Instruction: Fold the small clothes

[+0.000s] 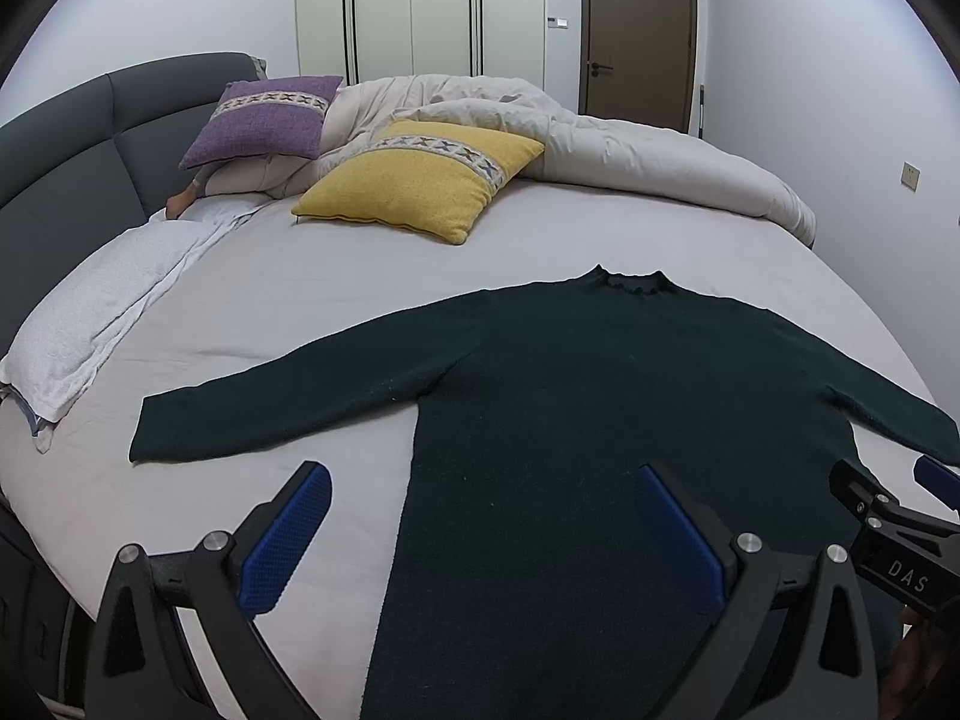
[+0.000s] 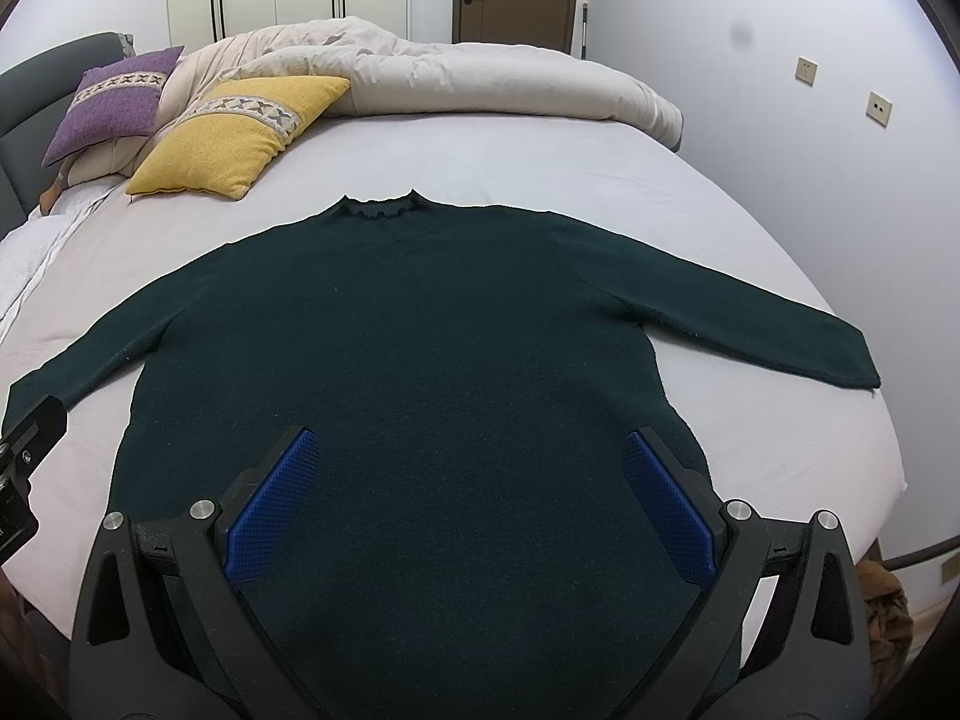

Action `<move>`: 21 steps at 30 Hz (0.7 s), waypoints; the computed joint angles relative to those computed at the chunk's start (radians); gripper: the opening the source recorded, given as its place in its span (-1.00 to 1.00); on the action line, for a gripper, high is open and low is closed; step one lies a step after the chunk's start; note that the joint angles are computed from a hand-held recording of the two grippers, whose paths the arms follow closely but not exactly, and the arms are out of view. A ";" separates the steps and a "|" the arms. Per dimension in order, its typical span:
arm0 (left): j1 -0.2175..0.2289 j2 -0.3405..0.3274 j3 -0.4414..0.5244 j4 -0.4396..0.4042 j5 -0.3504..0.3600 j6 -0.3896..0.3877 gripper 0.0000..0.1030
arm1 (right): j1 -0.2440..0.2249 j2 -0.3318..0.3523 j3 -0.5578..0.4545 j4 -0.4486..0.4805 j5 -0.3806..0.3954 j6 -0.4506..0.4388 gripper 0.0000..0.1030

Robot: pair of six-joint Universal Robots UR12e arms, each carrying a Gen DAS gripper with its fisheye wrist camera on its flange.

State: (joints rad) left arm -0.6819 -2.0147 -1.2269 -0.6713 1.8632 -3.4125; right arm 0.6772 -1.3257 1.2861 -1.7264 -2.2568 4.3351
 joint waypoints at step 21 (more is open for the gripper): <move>0.002 0.002 -0.004 -0.001 -0.002 0.002 1.00 | -0.001 0.005 0.002 -0.009 0.008 -0.005 0.99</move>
